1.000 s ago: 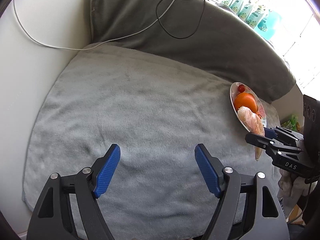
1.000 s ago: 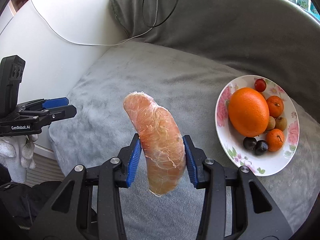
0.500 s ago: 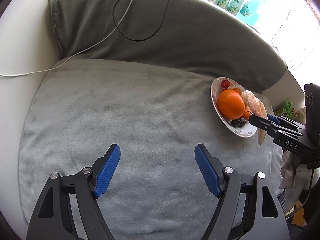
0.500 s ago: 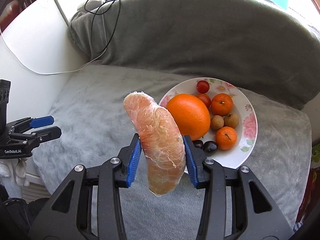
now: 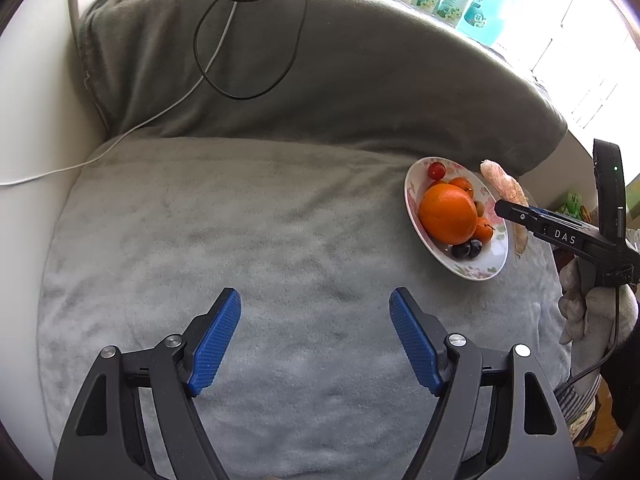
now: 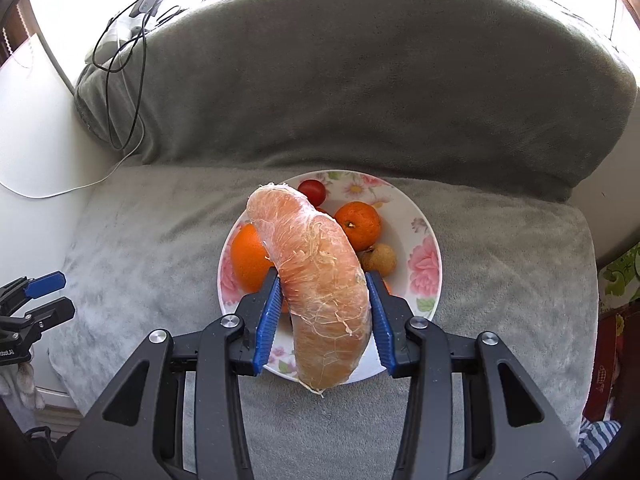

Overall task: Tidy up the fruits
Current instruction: 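Carry the pomelo segment with the right gripper over the plate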

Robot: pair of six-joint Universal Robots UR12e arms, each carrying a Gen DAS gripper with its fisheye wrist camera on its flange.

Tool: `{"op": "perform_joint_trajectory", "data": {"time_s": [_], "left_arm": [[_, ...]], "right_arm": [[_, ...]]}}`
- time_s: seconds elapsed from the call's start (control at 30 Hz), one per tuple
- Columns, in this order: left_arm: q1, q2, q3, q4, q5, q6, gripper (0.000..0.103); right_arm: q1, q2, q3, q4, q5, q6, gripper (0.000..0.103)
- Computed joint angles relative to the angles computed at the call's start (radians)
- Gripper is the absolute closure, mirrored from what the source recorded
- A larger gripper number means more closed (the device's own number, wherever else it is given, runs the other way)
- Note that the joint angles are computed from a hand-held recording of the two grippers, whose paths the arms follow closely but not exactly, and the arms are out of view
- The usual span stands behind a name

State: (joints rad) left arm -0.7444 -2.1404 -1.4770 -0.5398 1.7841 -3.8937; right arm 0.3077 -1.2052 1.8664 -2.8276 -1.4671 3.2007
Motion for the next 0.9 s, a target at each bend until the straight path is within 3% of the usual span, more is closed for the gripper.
{"op": "perform_joint_trajectory", "data": {"time_s": [0.9], "left_arm": [[-0.003, -0.016, 0.029, -0.012, -0.007, 0.035, 0.026]], "right_arm": [[-0.011, 0.05, -0.06, 0.048, -0.045, 0.011, 0.06]]}}
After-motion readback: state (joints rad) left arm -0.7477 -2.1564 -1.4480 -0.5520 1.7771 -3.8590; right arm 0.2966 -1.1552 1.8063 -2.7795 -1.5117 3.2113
